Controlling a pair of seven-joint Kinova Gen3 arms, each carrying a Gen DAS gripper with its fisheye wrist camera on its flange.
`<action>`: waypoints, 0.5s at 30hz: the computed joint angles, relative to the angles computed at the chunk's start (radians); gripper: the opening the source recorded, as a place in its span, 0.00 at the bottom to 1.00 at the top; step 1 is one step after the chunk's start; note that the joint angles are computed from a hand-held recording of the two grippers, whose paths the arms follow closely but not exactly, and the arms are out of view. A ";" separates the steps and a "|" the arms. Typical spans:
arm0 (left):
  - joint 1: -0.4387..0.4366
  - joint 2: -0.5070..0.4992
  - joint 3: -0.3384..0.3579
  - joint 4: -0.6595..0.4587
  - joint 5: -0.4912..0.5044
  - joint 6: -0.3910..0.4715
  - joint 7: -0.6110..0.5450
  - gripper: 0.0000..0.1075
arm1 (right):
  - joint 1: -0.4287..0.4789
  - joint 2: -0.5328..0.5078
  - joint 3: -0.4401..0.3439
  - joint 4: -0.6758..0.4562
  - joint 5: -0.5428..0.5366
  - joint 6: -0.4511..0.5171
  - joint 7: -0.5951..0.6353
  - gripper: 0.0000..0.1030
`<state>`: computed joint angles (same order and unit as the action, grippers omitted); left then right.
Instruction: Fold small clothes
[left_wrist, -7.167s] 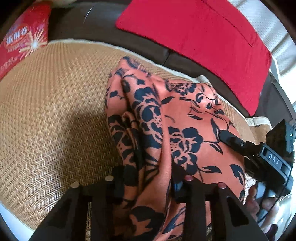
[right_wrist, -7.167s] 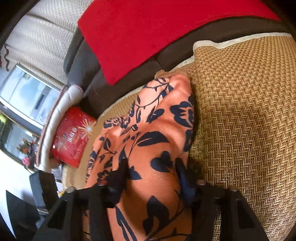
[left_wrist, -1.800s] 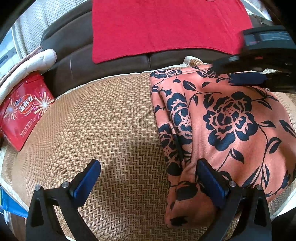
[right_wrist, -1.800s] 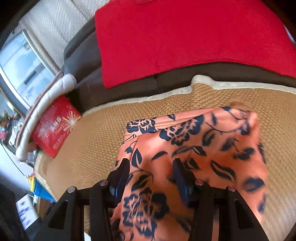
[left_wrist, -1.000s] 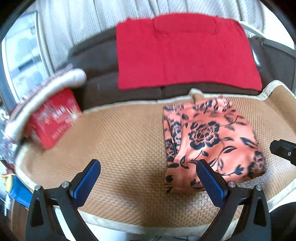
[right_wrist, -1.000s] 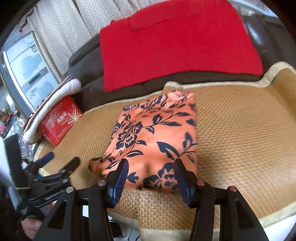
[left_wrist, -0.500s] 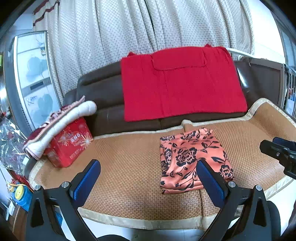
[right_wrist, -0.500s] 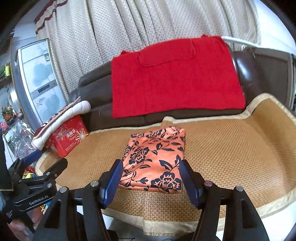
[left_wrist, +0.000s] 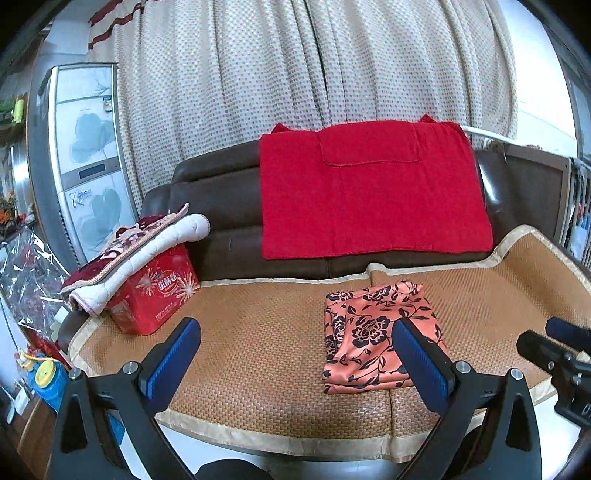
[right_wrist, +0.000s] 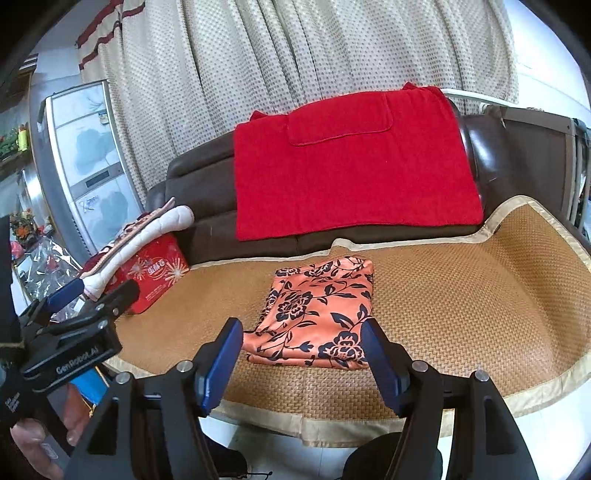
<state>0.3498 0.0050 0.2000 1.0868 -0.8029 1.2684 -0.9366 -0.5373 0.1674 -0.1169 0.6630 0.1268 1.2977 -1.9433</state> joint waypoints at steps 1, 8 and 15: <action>0.001 0.000 0.001 -0.008 -0.002 0.008 0.002 0.95 | -0.007 -0.005 -0.001 0.000 0.008 -0.001 -0.001 0.68; 0.014 -0.005 0.014 -0.050 -0.034 0.050 0.003 0.95 | -0.039 0.006 -0.003 -0.058 0.037 0.034 0.001 0.68; 0.025 -0.023 0.036 -0.064 -0.078 0.084 0.013 0.95 | -0.090 0.022 0.011 -0.117 0.076 0.083 -0.006 0.68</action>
<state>0.3745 -0.0176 0.2359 1.0224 -0.8806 1.3527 -0.9239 -0.6273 0.1893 -0.1064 0.5460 0.2023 1.3810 -1.9490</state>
